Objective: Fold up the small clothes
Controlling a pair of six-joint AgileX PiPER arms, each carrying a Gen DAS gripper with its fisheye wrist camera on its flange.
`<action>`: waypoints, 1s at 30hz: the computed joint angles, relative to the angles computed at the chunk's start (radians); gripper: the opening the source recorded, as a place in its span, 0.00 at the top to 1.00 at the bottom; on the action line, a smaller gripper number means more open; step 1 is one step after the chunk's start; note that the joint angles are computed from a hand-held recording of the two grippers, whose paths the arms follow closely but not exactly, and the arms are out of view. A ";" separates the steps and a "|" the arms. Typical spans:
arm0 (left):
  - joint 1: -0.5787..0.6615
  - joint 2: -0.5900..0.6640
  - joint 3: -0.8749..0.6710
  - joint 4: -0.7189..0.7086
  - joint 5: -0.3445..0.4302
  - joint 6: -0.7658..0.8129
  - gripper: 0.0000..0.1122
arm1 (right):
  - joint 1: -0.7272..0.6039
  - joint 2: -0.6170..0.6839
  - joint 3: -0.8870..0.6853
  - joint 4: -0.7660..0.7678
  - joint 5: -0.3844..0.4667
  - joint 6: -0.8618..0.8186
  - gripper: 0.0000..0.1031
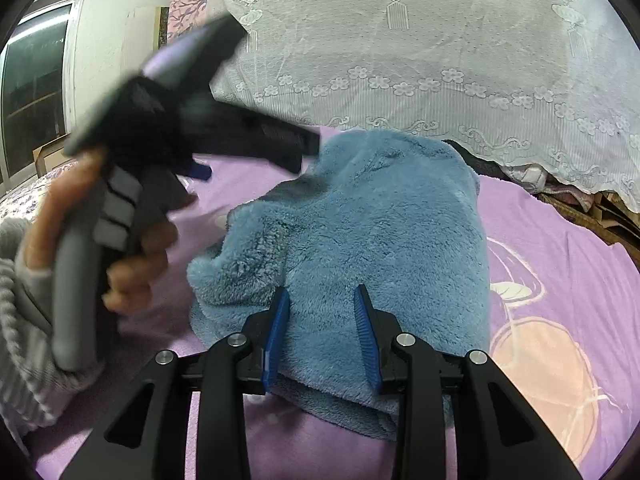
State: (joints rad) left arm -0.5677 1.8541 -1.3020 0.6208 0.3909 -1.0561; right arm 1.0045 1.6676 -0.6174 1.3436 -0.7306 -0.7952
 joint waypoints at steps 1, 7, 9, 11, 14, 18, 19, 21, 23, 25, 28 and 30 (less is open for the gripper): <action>0.004 -0.027 0.021 -0.016 -0.037 0.008 0.12 | 0.001 0.001 -0.001 0.002 -0.002 -0.002 0.66; -0.084 0.076 -0.164 0.041 0.122 0.044 0.12 | 0.007 0.008 -0.006 0.011 -0.010 -0.011 0.66; -0.081 0.177 -0.300 -0.030 0.224 0.138 0.12 | 0.002 0.007 -0.003 0.001 -0.006 -0.003 0.66; -0.032 0.259 -0.378 -0.206 0.233 0.297 0.12 | 0.000 0.007 -0.003 -0.005 -0.003 0.001 0.66; 0.033 0.239 -0.303 -0.408 0.127 0.430 0.12 | -0.002 0.007 -0.002 -0.015 0.003 0.006 0.65; 0.037 0.142 -0.190 -0.375 0.070 0.384 0.12 | -0.006 0.004 0.004 -0.030 0.005 0.018 0.64; 0.029 0.104 -0.146 -0.342 0.052 0.354 0.12 | -0.008 0.002 0.007 -0.037 0.007 0.025 0.64; 0.006 0.032 -0.068 -0.255 0.026 0.290 0.12 | -0.013 -0.002 0.011 -0.049 0.011 0.037 0.64; -0.030 -0.018 -0.016 -0.140 0.026 0.214 0.12 | -0.022 -0.009 0.020 -0.071 0.019 0.059 0.64; -0.068 -0.052 0.032 -0.007 0.049 0.129 0.12 | -0.031 -0.017 0.029 -0.092 0.027 0.079 0.63; -0.106 -0.014 0.043 0.127 0.130 0.044 0.12 | -0.045 -0.023 0.037 -0.126 0.043 0.104 0.63; -0.086 -0.011 0.104 0.185 0.059 -0.059 0.12 | -0.054 -0.026 0.043 -0.157 0.061 0.116 0.59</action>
